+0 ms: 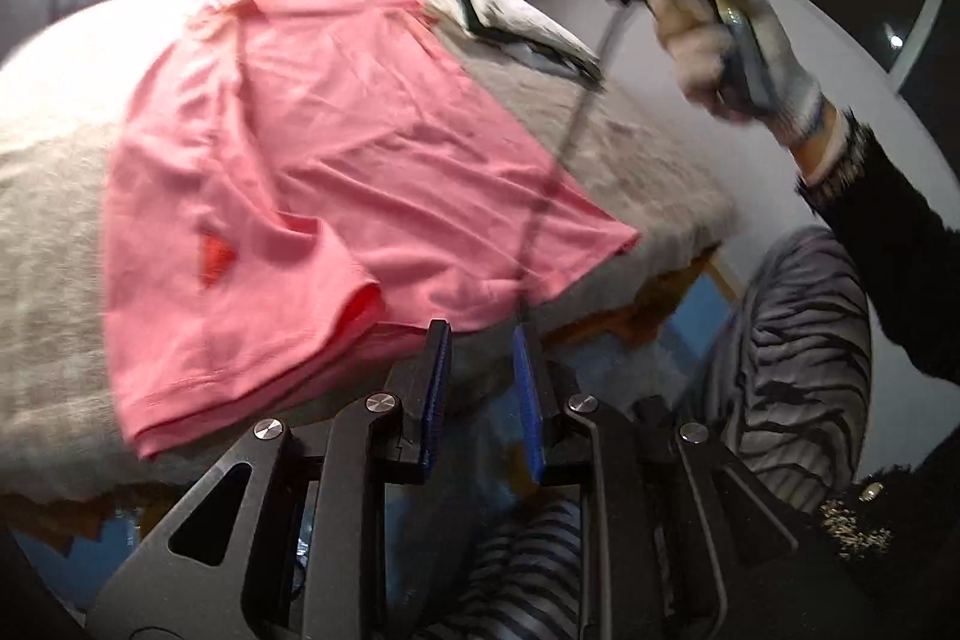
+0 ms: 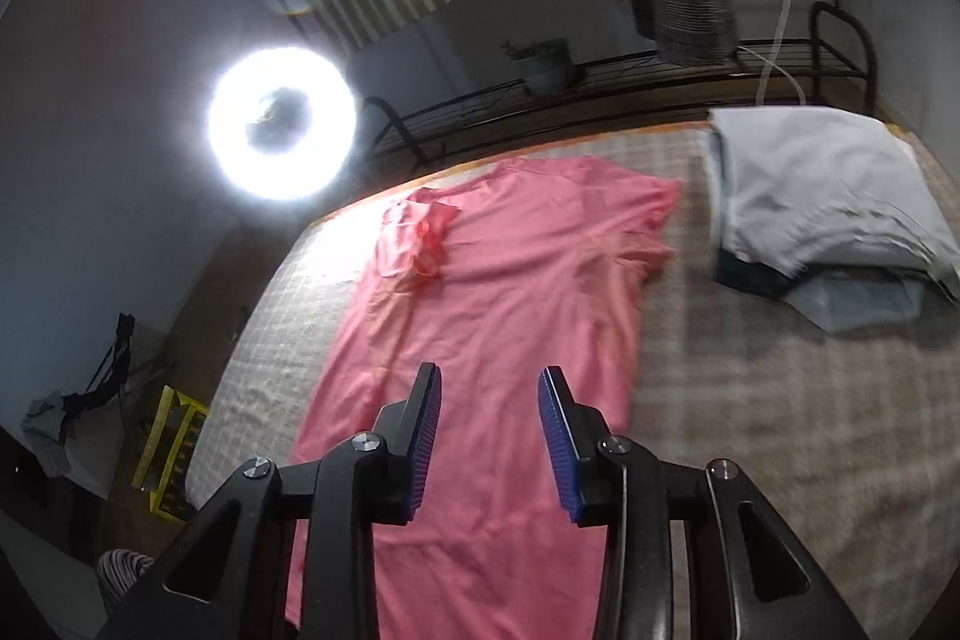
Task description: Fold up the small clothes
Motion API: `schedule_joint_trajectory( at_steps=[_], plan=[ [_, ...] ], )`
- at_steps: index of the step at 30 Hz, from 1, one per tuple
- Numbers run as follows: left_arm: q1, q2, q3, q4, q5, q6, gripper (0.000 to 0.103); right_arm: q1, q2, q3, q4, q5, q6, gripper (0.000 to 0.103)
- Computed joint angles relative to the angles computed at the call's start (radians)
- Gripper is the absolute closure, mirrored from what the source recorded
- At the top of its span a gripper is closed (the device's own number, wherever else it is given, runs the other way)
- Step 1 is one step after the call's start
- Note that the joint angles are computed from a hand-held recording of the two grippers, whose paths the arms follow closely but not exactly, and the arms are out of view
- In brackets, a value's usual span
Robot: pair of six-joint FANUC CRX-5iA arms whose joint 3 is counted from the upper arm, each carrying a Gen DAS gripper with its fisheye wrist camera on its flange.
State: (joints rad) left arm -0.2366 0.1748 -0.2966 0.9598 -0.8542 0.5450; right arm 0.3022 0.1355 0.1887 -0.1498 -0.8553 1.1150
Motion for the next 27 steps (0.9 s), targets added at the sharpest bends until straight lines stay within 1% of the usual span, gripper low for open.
schedule_joint_trajectory(
  at_steps=[3, 4, 5, 7, 8, 11, 13, 14, 15, 16, 17, 19, 21, 24, 27],
  plan=[
    [0.005, -0.023, -0.011, -0.028, 0.094, 0.069, 0.084, -0.027, -0.04, -0.065, -0.017, 0.015, -0.008, 0.066],
    [0.005, -0.019, 0.004, -0.074, 0.131, 0.125, 0.084, -0.037, -0.055, -0.091, -0.024, 0.025, -0.012, 0.066],
    [0.005, -0.01, 0.017, -0.106, 0.149, 0.164, 0.084, -0.043, -0.066, -0.11, -0.024, 0.03, -0.017, 0.066],
    [0.006, 0.024, 0.054, -0.161, 0.159, 0.236, 0.084, -0.061, -0.085, -0.144, -0.03, 0.038, -0.02, 0.066],
    [0.005, 0.044, 0.072, -0.18, 0.144, 0.251, 0.084, -0.071, -0.092, -0.156, -0.036, 0.038, -0.019, 0.066],
    [-0.017, 0.076, 0.107, -0.244, 0.094, 0.249, 0.084, -0.099, -0.109, -0.188, -0.05, 0.05, -0.012, 0.066],
    [-0.041, 0.065, 0.104, -0.28, 0.119, 0.235, 0.083, -0.112, -0.124, -0.211, -0.049, 0.066, -0.002, 0.065],
    [-0.047, 0.071, 0.115, -0.283, 0.107, 0.233, 0.083, -0.119, -0.131, -0.223, -0.05, 0.077, 0.0, 0.064],
    [-0.047, 0.069, 0.116, -0.276, 0.092, 0.235, 0.083, -0.127, -0.135, -0.232, -0.056, 0.087, 0.003, 0.062],
    [-0.05, 0.065, 0.115, -0.273, 0.094, 0.245, 0.083, -0.141, -0.138, -0.239, -0.076, 0.095, 0.01, 0.062],
    [-0.059, 0.054, 0.109, -0.275, 0.117, 0.253, 0.083, -0.152, -0.137, -0.242, -0.091, 0.098, 0.017, 0.062],
    [-0.078, 0.043, 0.104, -0.269, 0.15, 0.234, 0.083, -0.177, -0.135, -0.246, -0.123, 0.101, 0.041, 0.062],
    [-0.102, 0.047, 0.112, -0.25, 0.169, 0.206, 0.083, -0.201, -0.135, -0.246, -0.164, 0.101, 0.072, 0.06],
    [-0.139, 0.085, 0.162, -0.246, 0.176, 0.221, 0.083, -0.249, -0.132, -0.235, -0.261, 0.091, 0.153, 0.051],
    [-0.185, 0.135, 0.216, -0.225, 0.177, 0.23, 0.083, -0.284, -0.148, -0.239, -0.317, 0.106, 0.201, 0.049]
  ],
)
